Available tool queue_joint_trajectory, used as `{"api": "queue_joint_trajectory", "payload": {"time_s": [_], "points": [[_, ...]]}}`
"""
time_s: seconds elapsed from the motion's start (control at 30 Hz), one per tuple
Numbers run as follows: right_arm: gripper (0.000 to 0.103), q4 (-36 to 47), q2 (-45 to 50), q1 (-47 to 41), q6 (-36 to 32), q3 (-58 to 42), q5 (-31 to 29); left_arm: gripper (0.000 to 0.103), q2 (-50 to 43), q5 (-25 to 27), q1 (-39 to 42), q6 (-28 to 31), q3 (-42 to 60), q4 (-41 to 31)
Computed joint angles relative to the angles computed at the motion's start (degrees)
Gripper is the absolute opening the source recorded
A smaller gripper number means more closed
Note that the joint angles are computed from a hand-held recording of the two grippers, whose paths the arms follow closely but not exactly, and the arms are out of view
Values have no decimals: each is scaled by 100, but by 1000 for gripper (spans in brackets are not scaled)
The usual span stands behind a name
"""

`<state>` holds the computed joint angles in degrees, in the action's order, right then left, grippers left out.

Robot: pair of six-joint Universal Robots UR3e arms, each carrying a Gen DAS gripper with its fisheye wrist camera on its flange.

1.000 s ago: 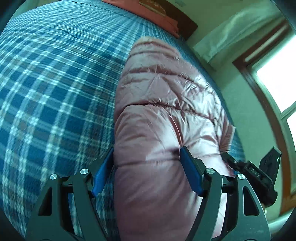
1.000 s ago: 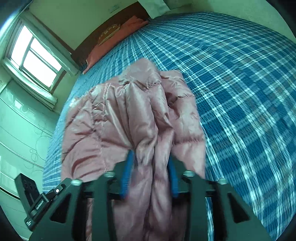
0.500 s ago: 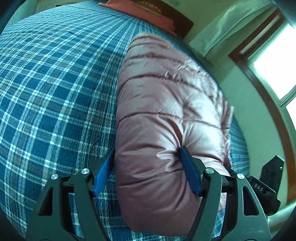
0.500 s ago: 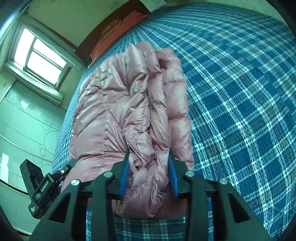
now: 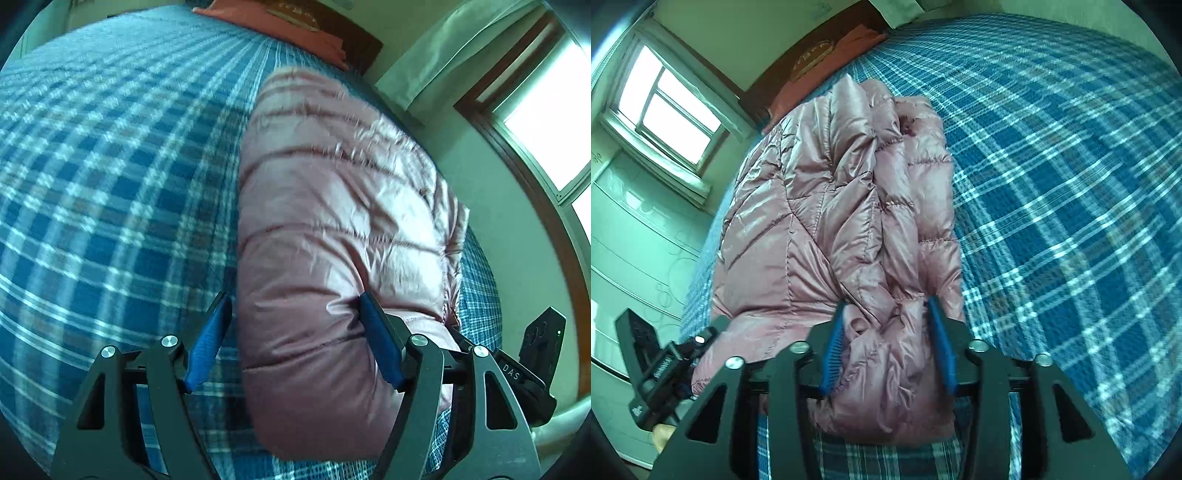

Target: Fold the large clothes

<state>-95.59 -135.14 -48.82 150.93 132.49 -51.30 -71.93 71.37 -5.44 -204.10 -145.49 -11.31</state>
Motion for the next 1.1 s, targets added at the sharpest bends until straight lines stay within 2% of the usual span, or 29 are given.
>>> {"api": "queue_joint_trajectory", "payload": {"time_s": [0.07, 0.13, 0.27, 0.33, 0.4, 0.53, 0.6, 0.77, 0.83, 0.9, 1.0, 1.1], "points": [[48, 64, -114, 10, 107, -335, 16, 76, 419, -137, 322, 119, -55, -187], [55, -491, 115, 216, 516, -563, 39, 77, 473, -420, 708, 226, 52, -297], [55, -2549, 1390, 1033, 1845, -914, -124, 77, -262, -708, 1019, 39, 563, -45], [55, -3632, 2324, 1609, 2457, -1239, -467, 77, -705, -533, 906, -94, 936, 37], [55, -4264, 3055, 2019, 2768, -1538, -701, 77, -1193, -295, 719, -206, 1351, 81], [55, -5082, 4129, 2623, 3128, -1920, -1624, 77, -1977, 54, 430, -329, 1926, 105], [55, -5221, 4588, 2742, 3230, -2002, -1947, 77, -2320, 189, 310, -472, 2091, 136], [58, -5550, 4958, 2550, 3283, -1772, -1675, 78, -2592, -155, 414, -650, 1944, 376], [70, -5645, 4934, 2473, 3282, -1693, -1663, 81, -2524, -400, 576, -613, 1894, 313], [77, -5731, 4903, 2284, 3196, -1523, -1538, 83, -2577, -619, 708, -591, 1864, 345], [77, -5555, 5023, 1829, 2973, -1349, -720, 86, -2762, -1114, 938, -604, 1777, 447], [79, -5380, 5049, 1457, 2704, -1209, -18, 89, -2913, -1380, 1059, -599, 1704, 631]]}}
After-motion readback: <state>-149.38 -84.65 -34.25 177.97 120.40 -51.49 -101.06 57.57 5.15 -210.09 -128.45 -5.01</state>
